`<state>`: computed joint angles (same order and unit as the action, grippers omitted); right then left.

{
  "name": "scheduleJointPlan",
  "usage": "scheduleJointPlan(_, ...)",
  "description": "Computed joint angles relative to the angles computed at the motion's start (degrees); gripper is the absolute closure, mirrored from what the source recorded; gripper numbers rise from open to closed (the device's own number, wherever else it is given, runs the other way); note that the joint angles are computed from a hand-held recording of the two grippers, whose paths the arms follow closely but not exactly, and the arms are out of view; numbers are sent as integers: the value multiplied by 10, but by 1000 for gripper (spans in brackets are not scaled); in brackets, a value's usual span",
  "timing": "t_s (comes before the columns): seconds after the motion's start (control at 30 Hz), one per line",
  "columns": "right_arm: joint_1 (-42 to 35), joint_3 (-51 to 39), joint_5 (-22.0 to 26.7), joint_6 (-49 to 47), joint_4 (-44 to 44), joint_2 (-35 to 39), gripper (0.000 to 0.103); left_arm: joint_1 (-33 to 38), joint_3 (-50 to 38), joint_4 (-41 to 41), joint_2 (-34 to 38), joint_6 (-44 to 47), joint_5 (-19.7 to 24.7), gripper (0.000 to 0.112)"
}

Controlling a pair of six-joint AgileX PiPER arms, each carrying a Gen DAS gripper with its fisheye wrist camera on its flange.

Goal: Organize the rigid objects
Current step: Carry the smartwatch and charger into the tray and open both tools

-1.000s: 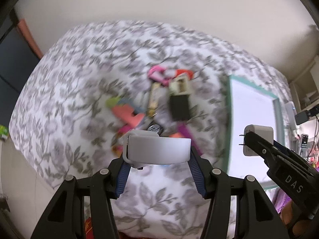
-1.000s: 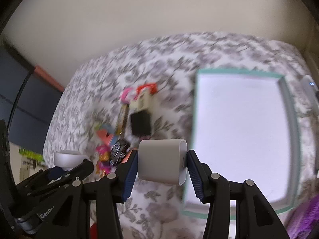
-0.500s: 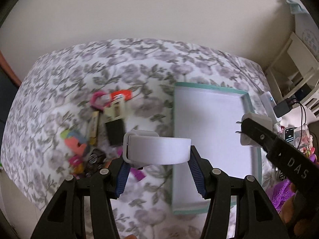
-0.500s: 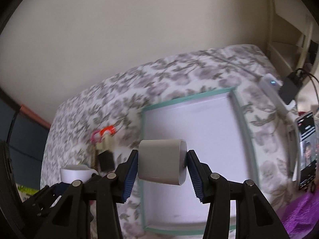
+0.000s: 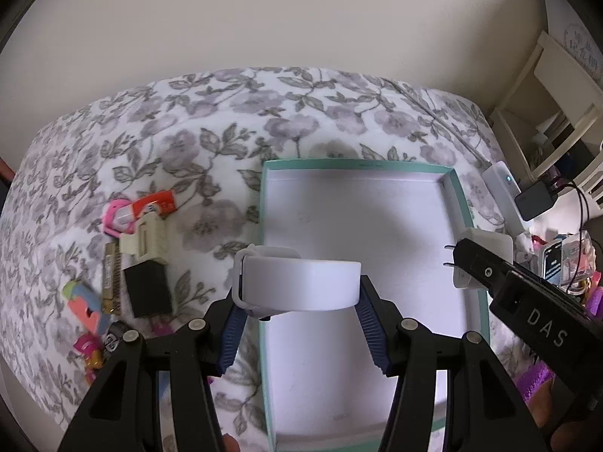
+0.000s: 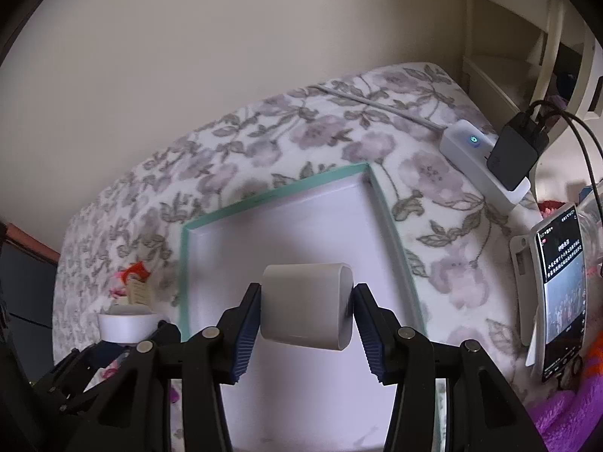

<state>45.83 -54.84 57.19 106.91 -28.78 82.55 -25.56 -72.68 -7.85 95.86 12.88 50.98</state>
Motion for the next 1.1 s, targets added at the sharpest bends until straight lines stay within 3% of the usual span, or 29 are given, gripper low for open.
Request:
scheduleJointPlan(0.63,-58,78,-98,-21,30,27,52,-37,19,1,77,-4,-78,55)
scheduleJointPlan(1.1,-59,63,-82,-41,47,51,48,-37,30,-3,85,1,-87,49)
